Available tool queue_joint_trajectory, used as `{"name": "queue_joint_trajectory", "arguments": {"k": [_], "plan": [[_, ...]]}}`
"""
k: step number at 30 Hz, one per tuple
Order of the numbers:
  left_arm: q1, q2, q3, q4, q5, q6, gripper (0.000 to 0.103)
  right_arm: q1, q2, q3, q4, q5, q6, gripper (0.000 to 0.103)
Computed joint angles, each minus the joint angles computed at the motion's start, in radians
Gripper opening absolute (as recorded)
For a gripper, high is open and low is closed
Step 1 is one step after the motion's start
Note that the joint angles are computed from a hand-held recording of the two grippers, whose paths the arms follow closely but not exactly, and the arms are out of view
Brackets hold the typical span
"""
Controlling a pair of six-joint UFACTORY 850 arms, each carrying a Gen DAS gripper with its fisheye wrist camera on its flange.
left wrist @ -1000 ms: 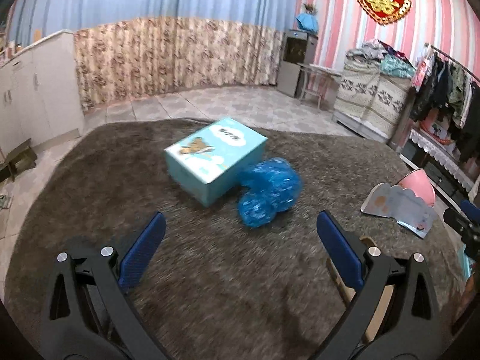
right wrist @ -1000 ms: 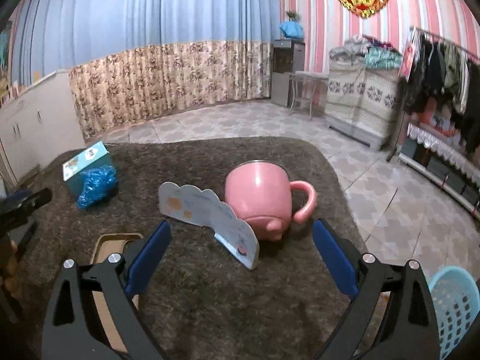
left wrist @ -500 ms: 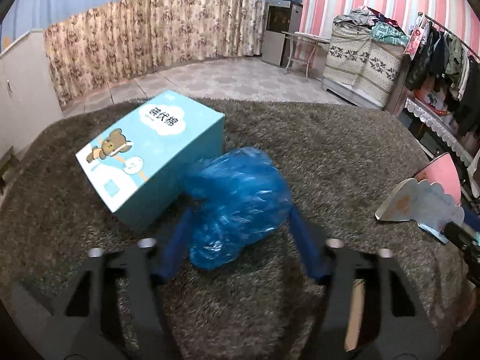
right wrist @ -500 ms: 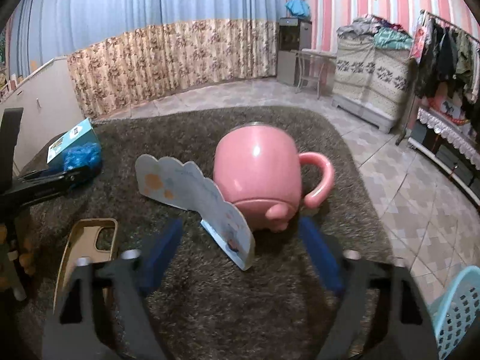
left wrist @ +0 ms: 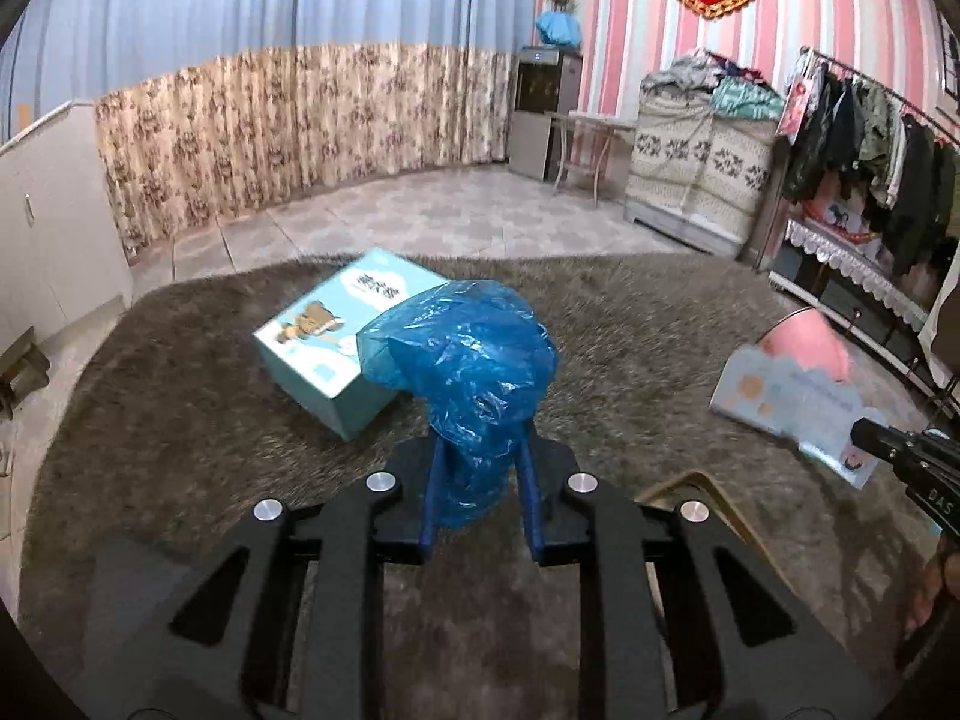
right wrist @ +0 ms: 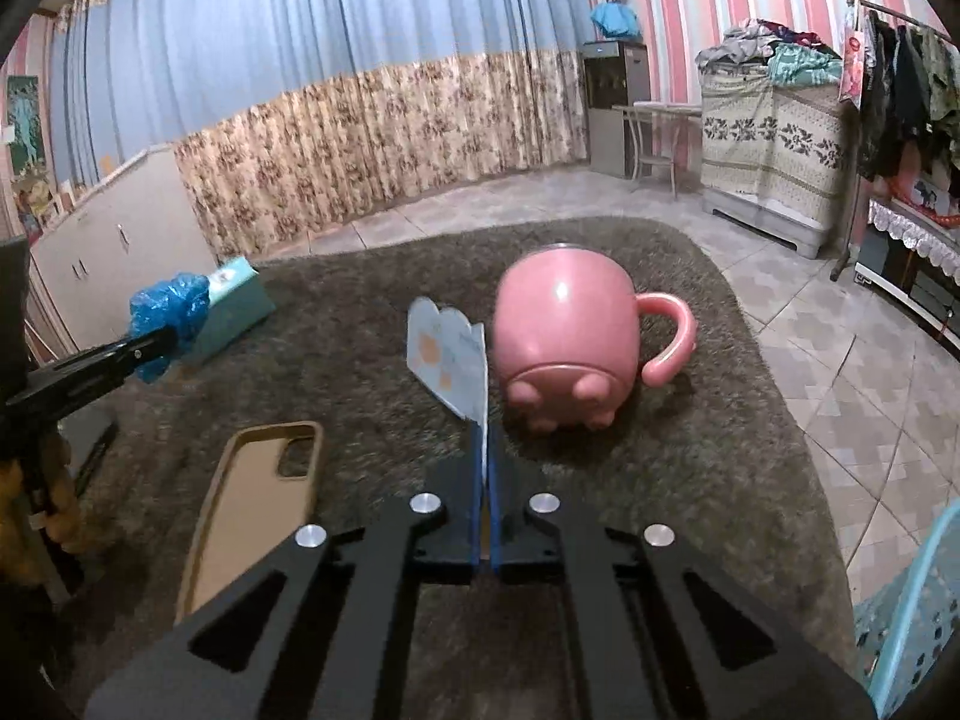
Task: Collect trash
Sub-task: 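Carry the blue bag and paper card in both tools over the blue basket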
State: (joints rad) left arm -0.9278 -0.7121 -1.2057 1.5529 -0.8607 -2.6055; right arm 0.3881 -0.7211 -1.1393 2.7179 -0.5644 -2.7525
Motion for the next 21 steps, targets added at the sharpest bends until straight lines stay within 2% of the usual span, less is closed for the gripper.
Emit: {"name": "queue_joint_trajectory", "arguments": {"k": [6,11,15,21], "plan": [[-0.080,0.020,-0.006,-0.024,-0.065,0.000,0.020,-0.009,0.135,0.184,0.126,-0.076,-0.125,0.001],[-0.129,-0.005,-0.065,-0.032,-0.090,0.020,0.020,-0.059,0.238,0.324,0.189,-0.150,-0.168,0.001],[-0.166,-0.056,-0.171,-0.037,-0.097,0.096,0.020,-0.115,0.320,0.430,0.256,-0.206,-0.222,0.001],[-0.201,-0.131,-0.331,-0.017,-0.087,0.188,0.020,-0.246,0.404,0.542,0.271,-0.286,-0.187,0.001]]}}
